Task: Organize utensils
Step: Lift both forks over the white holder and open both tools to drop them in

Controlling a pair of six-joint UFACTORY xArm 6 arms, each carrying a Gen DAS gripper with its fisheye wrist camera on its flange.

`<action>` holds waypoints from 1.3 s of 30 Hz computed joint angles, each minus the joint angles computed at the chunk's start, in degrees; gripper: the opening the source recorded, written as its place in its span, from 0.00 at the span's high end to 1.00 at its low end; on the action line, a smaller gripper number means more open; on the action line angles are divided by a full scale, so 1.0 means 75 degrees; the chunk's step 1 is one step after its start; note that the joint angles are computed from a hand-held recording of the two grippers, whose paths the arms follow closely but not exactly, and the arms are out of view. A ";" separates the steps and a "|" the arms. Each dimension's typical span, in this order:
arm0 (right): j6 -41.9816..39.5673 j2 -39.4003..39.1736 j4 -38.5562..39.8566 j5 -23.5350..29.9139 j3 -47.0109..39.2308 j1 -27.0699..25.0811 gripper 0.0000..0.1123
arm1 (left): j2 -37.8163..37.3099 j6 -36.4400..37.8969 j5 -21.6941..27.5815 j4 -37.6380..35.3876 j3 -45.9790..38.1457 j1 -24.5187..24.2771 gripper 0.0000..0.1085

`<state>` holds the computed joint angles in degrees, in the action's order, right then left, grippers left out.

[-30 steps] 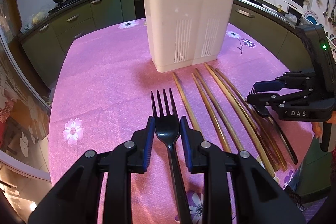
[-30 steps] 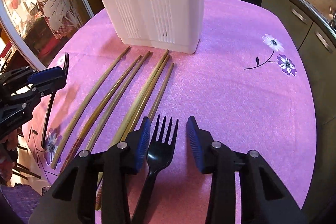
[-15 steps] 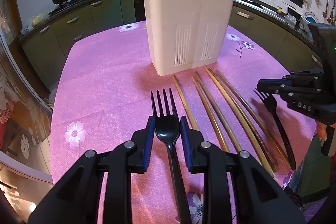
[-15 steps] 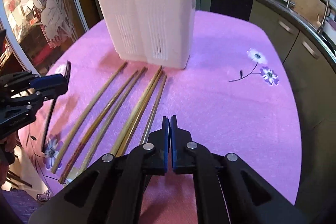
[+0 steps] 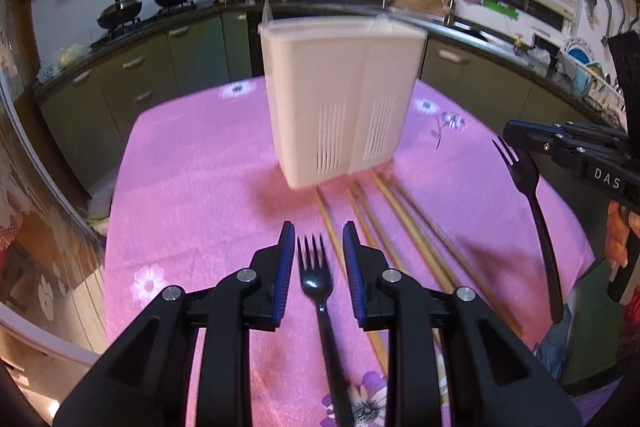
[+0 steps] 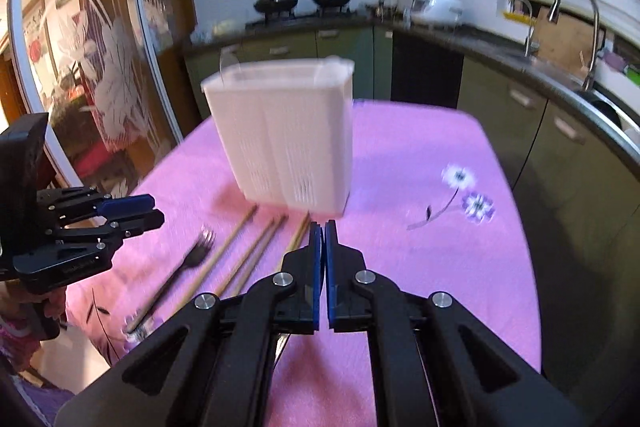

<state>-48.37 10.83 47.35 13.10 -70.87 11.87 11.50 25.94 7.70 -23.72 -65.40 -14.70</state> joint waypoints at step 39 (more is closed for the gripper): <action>-0.0788 -0.0146 0.0867 0.0037 -0.0099 -0.0135 0.97 | 0.1070 -0.0338 0.0745 -0.0114 -0.1504 0.0096 0.80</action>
